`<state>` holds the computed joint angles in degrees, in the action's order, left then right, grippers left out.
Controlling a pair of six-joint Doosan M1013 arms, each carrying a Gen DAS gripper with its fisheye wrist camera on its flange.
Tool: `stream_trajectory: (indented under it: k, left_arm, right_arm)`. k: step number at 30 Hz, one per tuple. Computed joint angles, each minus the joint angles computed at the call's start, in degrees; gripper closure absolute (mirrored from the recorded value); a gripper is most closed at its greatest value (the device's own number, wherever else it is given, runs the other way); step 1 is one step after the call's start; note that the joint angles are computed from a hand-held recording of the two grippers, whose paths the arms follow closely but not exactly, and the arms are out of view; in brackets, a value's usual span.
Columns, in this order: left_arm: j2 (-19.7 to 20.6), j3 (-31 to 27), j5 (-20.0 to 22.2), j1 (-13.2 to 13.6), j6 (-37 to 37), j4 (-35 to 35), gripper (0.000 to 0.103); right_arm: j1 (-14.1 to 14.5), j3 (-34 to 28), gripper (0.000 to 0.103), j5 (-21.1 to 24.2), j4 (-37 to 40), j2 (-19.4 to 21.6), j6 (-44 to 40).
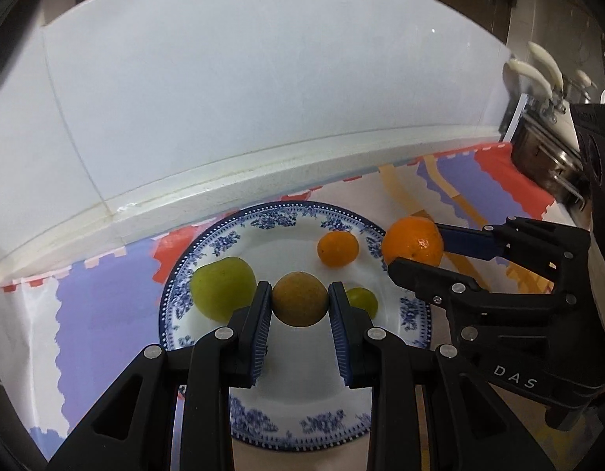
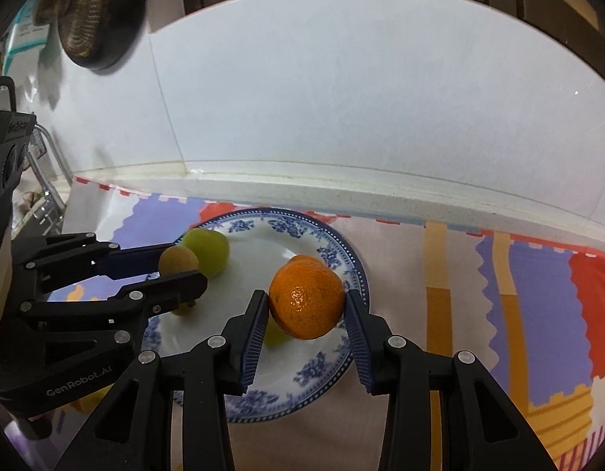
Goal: Organize fruits
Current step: 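Carry the brown fruit in the left tool while the right tool carries the orange over the plate, then open the left tool onto the plate while the right tool releases the orange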
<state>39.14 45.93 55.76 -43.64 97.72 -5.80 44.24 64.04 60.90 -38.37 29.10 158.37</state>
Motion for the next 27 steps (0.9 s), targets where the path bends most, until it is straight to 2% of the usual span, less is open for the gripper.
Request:
stream_trajectory:
  k: [15,20,22,27]
  left_arm:
    - [3.37,-4.69,5.02,-0.22,1.65,0.02,0.073]
    - [2.47,-3.40,3.42,-0.19,1.02,0.80,0.067]
    - [1.86,-2.63,2.61,-0.21,0.77,1.09,0.067]
    - [-0.72,0.93,-1.24,-0.25,-0.71,2.34,0.064]
  right_arm:
    - [-1.97,1.26,0.062,-2.19,4.61,0.55,-1.42]
    - [-2.29,1.27,0.062,-2.14,6.16,0.49,-1.16]
    - [-2.17,1.62,0.058,-2.95,5.87,0.20,-0.96]
    - [-1.37,1.06,0.058,-1.46,3.78,0.15,-0.31]
